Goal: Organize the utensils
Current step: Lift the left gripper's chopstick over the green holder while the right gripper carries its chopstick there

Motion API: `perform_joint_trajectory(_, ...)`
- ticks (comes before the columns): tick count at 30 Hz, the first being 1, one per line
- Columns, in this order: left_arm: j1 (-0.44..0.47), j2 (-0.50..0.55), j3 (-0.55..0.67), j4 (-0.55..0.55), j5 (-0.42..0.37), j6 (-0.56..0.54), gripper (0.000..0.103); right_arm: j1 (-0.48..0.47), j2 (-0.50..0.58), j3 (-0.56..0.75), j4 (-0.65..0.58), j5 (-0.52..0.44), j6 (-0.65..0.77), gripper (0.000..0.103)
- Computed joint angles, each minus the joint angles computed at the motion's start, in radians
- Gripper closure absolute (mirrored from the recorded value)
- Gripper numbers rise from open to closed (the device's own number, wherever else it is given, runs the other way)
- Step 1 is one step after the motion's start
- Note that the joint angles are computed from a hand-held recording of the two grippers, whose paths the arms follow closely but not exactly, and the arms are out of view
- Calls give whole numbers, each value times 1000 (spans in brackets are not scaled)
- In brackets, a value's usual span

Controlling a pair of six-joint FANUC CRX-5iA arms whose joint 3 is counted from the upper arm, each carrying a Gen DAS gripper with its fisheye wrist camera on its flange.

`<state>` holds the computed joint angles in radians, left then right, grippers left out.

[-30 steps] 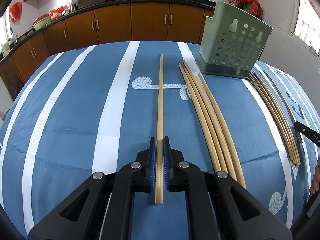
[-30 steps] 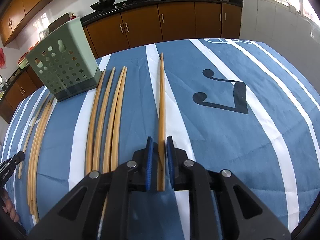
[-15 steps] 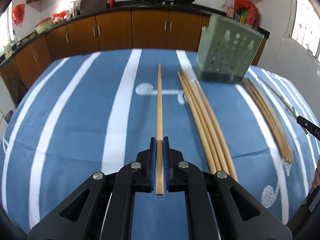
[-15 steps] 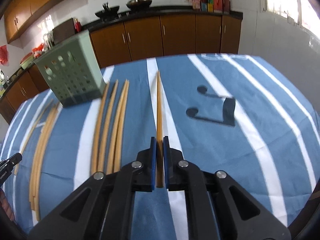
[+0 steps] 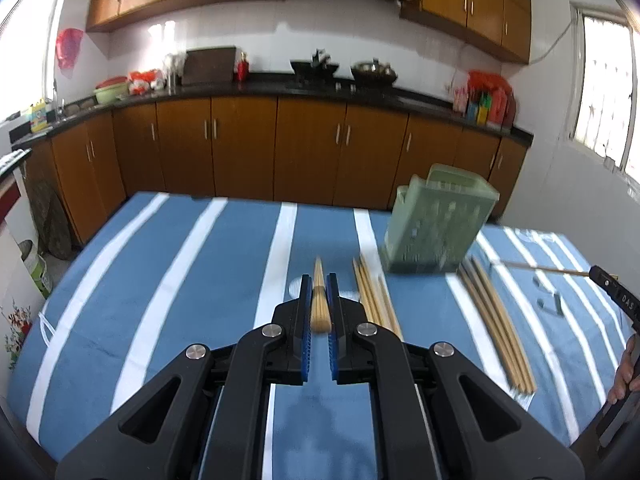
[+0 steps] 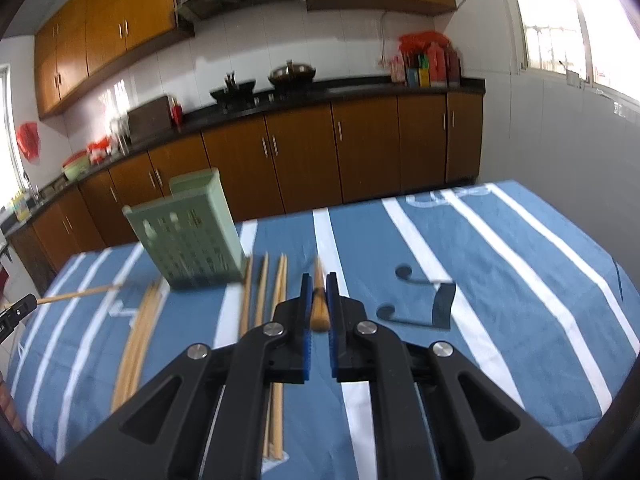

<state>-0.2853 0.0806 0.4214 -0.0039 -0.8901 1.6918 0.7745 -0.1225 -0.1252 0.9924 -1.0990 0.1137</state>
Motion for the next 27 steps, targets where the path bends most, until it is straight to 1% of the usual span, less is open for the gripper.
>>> perform_joint_trajectory(6, -6, 2, 44, -34, 24, 20, 96, -9, -10, 5, 59, 28, -28, 95)
perform_joint_trajectory(14, -14, 37, 122, -76, 12, 27, 96, -30, 9, 42, 98, 39, -16, 95)
perform_joint_trajectory(17, -16, 59, 175, -90, 2, 32, 96, -42, 26, 88, 126, 41, 7, 95)
perform_joint_trajectory(21, -12, 90, 265, -82, 10, 30, 96, -62, 47, 163, 194, 72, 22, 95)
perform_joint_trajectory(24, -18, 122, 343, -74, 23, 26, 96, -80, 65, 231, 248, 128, 20, 95)
perform_joint_trajectory(27, -34, 165, 438, -84, 47, 51, 96, -92, 81, 279, 262, 188, 20, 95)
